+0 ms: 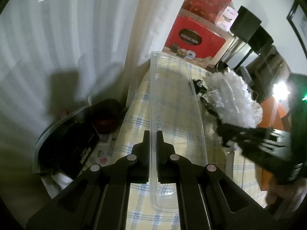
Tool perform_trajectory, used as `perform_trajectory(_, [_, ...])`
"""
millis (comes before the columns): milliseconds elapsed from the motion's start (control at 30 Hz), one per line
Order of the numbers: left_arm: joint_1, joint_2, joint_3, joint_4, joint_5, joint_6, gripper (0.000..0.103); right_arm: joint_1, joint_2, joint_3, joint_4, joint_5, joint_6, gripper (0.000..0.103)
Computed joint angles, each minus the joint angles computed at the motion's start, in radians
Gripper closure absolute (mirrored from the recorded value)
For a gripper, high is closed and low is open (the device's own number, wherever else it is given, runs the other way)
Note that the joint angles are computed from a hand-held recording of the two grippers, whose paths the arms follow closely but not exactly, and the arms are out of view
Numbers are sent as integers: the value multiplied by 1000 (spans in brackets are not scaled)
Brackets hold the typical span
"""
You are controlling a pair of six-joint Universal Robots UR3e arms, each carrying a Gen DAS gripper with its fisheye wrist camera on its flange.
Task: Organize objects
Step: 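Grasp the black strap beside the duster with the right tool while the left tool holds the tray, then carry the clear tray and black strap with both tools over the orange box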
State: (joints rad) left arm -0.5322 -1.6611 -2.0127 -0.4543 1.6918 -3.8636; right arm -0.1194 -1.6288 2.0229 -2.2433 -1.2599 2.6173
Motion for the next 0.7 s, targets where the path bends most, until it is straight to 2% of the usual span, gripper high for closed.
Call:
perform_trajectory(267, [-32,-10,47,-24,-1,-6,98,-142,-172,-83,268,156,-102,94])
perform_trajectory(433, [-69,-12,116,-65,8,-7,98,-193,-241,-136,370,216,-126,94])
perform_trajectory(700, [-162,-105,347,-152,36,4,98,-429,-391,-221,669,332,-328,94])
